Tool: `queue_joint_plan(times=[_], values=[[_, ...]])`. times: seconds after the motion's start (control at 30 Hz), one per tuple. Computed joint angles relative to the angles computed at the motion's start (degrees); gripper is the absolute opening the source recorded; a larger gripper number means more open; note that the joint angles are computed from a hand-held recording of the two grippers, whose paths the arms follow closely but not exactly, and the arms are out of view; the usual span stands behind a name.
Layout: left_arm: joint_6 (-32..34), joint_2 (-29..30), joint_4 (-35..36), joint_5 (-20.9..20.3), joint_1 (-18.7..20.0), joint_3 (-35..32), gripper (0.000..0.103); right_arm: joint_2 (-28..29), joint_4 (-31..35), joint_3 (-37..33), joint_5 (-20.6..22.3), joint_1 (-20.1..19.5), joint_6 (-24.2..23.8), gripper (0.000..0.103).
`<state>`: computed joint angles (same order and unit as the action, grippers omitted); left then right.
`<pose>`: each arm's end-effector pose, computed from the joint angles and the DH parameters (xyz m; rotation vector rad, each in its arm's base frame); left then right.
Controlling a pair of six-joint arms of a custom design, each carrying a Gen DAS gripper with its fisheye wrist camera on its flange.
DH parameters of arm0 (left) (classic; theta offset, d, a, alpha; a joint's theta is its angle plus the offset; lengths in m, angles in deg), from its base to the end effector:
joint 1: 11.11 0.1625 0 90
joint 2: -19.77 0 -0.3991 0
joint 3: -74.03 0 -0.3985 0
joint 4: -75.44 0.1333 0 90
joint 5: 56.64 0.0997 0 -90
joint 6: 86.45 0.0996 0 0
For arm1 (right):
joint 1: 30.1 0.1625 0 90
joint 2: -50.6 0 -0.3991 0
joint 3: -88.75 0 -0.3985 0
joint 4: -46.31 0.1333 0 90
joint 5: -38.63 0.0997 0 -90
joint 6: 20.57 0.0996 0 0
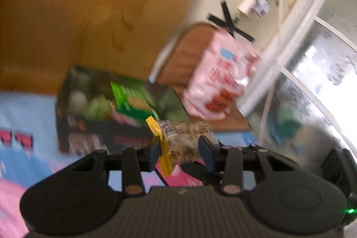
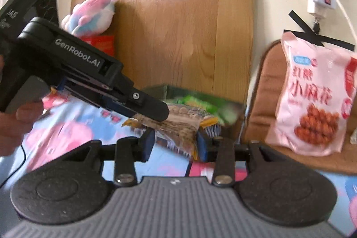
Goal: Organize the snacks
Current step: 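Carry the nut packet into the black tin and release it, then grasp the translucent green bag with the left gripper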
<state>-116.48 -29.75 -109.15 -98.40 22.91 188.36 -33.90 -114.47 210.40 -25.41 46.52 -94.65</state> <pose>-0.3382 -0.4788 0.0974 0.2783 2.5675 -1.2818 0.0591 -0.5162 0.2998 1.6164 -2.3665 1.0799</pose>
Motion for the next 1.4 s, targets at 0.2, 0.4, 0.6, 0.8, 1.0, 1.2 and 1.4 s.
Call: queue_joint_plan(times=[0.2, 0.4, 0.6, 0.8, 1.0, 1.2, 1.4], values=[[0.5, 1.9, 0.8, 7.8, 4.6, -5.1, 0.052, 10.9, -4.2, -7.5, -2.7, 5.8, 6.3, 0.045], [-0.6, 1.1, 4.7, 11.9, 5.8, -4.6, 0.052, 17.5, -8.1, -10.9, -5.9, 8.8, 9.7, 0.049], [-4.4, -2.1, 0.5, 12.0, 2.0, 2.4, 0.052, 11.0, -3.9, -6.8, -2.0, 4.9, 8.9, 0.053], [-15.7, -6.7, 4.6, 7.7, -2.7, 11.9, 0.052, -0.4, 12.4, -1.6, -0.6, -1.4, 5.2, 0.059], [-20.6, -6.4, 9.4, -0.9, -4.2, 14.6, 0.052, -5.9, 25.9, 0.7, -6.1, -4.4, 2.6, 0.070], [-21.3, -3.4, 8.8, -5.1, -4.9, 14.0, 0.062, -11.4, 20.3, 9.0, -10.8, -3.3, -7.0, 0.076], [-23.9, -3.4, 1.3, -6.7, -5.9, 16.1, 0.061, -12.4, 14.6, 11.7, -10.7, -3.6, -7.9, 0.069]])
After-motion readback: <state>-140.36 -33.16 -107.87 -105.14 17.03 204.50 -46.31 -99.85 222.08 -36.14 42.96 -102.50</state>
